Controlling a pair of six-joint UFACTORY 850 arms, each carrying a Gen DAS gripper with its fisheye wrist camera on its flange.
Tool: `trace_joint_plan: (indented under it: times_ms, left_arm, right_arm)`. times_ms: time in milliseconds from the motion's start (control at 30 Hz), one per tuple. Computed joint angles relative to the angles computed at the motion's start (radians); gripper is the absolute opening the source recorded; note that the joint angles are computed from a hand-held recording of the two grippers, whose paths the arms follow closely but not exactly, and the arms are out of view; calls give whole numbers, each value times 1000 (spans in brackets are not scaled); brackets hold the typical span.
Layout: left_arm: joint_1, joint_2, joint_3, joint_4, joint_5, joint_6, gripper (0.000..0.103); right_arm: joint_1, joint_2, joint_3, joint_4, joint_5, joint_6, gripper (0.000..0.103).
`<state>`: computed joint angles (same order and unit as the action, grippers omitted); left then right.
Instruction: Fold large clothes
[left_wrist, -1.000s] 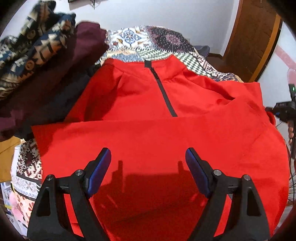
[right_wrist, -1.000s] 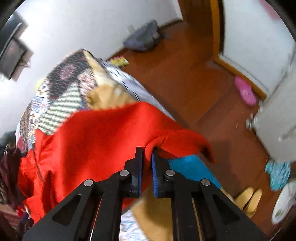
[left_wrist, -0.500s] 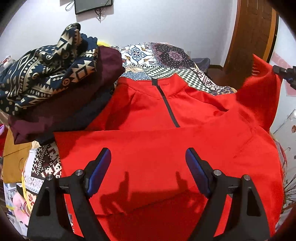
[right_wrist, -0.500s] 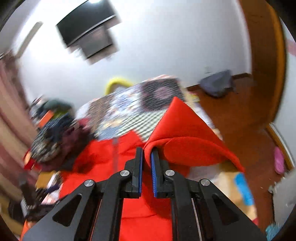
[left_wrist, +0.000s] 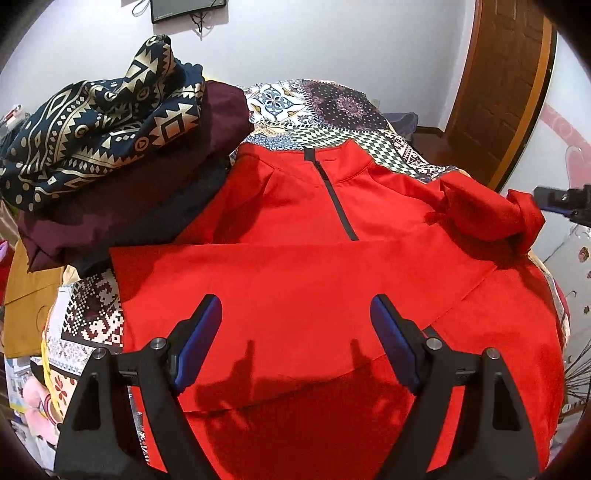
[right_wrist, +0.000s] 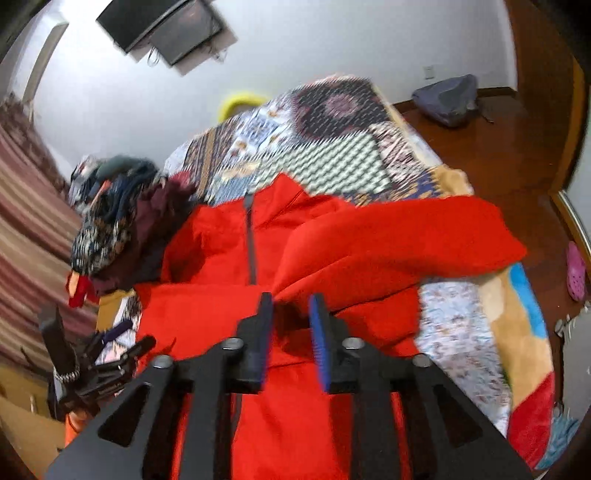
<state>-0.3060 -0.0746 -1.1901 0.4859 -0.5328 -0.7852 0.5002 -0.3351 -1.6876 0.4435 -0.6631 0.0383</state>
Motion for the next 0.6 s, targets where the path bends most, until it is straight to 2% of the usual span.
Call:
trace_joint_plan:
  times_ms: [100,200,333,600]
  left_arm:
    - [-1,-8,-6,-11,1,6,82]
    - [-5,-17,-11,-16,3,11,82]
    - [-8,-27,-16,-24,6,16,82]
    - [-1,-48,-26,-56,-1,39,82]
  right_arm:
    - [-23,31,35,-42,55,68,46]
    - [-47,27,47,-94,73,186,51]
    - [-98,-18,44,-90,44,288,52]
    - [-176,-151,8,75,0,369,52]
